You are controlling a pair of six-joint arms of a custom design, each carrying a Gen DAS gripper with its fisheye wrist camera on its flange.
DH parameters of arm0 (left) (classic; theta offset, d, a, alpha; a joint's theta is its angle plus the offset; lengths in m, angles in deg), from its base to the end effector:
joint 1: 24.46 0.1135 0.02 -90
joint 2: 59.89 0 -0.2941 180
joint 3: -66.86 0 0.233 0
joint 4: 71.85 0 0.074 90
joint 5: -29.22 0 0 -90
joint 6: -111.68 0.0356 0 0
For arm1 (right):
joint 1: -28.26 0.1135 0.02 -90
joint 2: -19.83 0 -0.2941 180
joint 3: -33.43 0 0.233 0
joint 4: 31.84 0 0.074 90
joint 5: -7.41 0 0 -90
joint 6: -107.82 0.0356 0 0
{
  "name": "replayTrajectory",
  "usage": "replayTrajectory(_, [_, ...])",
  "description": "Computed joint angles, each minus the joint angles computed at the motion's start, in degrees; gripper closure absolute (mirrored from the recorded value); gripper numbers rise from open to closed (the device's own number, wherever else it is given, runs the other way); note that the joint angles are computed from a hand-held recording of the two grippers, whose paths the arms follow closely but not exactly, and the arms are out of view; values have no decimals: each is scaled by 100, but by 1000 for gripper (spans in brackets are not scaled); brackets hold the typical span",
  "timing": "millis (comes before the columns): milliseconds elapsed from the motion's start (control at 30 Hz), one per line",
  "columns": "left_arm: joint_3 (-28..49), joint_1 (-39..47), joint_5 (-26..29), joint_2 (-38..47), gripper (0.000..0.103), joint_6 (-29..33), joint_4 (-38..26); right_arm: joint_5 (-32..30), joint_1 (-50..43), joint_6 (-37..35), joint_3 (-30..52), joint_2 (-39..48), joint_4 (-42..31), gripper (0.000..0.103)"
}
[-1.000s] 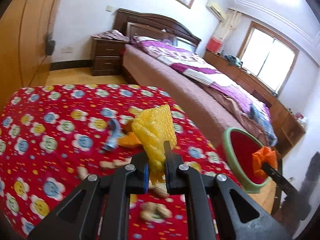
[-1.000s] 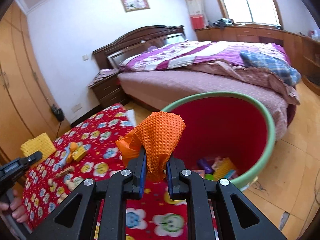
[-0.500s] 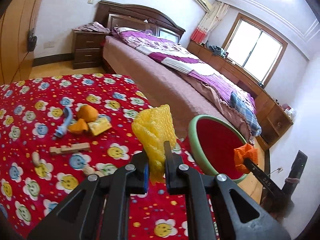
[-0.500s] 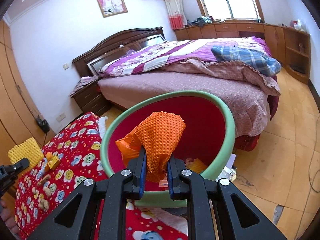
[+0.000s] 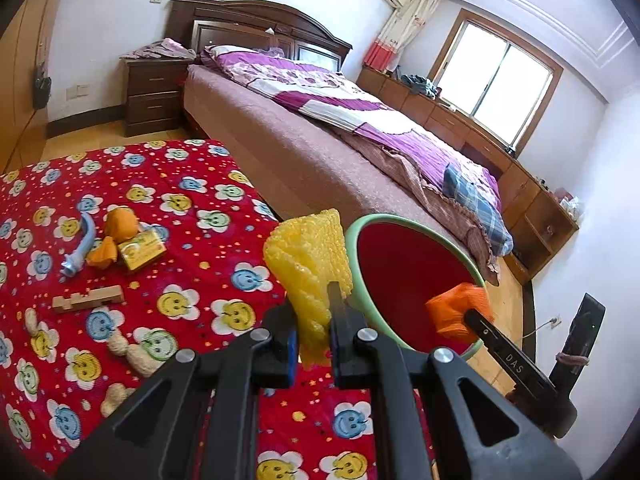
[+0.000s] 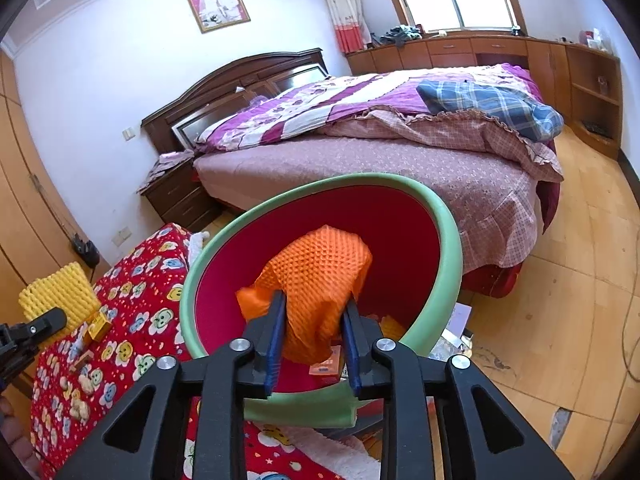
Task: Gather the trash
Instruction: 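Carry the yellow foam net and orange mesh bag over the red bucket with both grippers, then open both grippers to drop the foam net and mesh bag into the bucket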
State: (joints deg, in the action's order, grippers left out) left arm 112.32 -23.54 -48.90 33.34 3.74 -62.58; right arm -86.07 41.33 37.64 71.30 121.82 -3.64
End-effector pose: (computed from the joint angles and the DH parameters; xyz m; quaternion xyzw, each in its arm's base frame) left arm 0.2784 -0.0029 0.1669 -0.1024 0.8911 -0.1561 0.4136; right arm 0.2640 0.0635 0.1273 0.0386 0.8895 0.1546 0.4282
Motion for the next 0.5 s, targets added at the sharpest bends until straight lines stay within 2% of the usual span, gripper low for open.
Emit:
replayTrajectory(100, [102, -135, -24, 103, 92, -19, -33, -101, -51, -20, -33, -1, 85, 72])
replayTrajectory(333, [312, -441, -104, 305, 92, 10, -93, -262, -155, -64, -228, -146, 314, 52])
replayTrajectory(500, [562, -751, -183, 487, 92, 43, -194, -354, -348, -39, -354, -272, 401, 50])
